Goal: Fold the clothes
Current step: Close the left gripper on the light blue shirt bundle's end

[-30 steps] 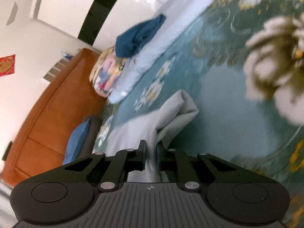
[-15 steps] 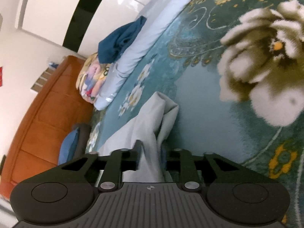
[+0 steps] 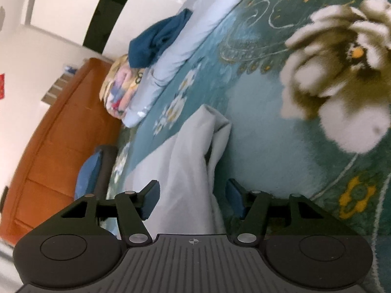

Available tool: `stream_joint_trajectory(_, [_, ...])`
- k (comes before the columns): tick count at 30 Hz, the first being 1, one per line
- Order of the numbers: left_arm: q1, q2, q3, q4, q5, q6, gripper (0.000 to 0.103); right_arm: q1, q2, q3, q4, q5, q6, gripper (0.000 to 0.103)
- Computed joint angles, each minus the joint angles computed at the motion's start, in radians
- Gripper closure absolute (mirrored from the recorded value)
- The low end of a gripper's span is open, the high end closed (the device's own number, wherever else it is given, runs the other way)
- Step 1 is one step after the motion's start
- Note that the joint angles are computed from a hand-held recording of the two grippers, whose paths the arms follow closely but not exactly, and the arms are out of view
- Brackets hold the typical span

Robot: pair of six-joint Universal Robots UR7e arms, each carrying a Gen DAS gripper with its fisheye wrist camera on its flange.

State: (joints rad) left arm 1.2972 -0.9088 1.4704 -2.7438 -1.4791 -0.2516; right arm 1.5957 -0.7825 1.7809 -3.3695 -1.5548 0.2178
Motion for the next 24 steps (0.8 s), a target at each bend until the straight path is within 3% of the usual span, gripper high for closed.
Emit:
stream_joint_trajectory(4, [0.001,0.016,-0.019,0.028,-0.026,0.05,0.04,0.003,0.008,-0.014,0.024,0.02,-0.008,0.044])
stream_joint_trajectory(7, [0.014,0.03,-0.038,0.048,-0.09,0.048,0.042,0.004,0.017,-0.023,0.032,0.045,-0.016,0.044])
stream_joint_trajectory(12, [0.034,0.045,-0.056,0.057,-0.155,0.008,0.051,-0.012,0.02,-0.023,0.022,0.109,-0.006,0.045])
stream_joint_trajectory(14, [0.042,0.052,-0.064,0.063,-0.184,-0.014,0.061,-0.015,0.026,-0.028,0.023,0.128,-0.004,0.047])
stream_joint_trajectory(17, [0.039,0.057,-0.071,0.086,-0.179,-0.018,0.08,-0.015,0.035,-0.037,0.026,0.133,0.004,0.059])
stream_joint_trajectory(24, [0.025,0.051,-0.061,0.081,-0.154,-0.019,0.088,-0.022,0.045,-0.042,0.013,0.133,0.038,0.082])
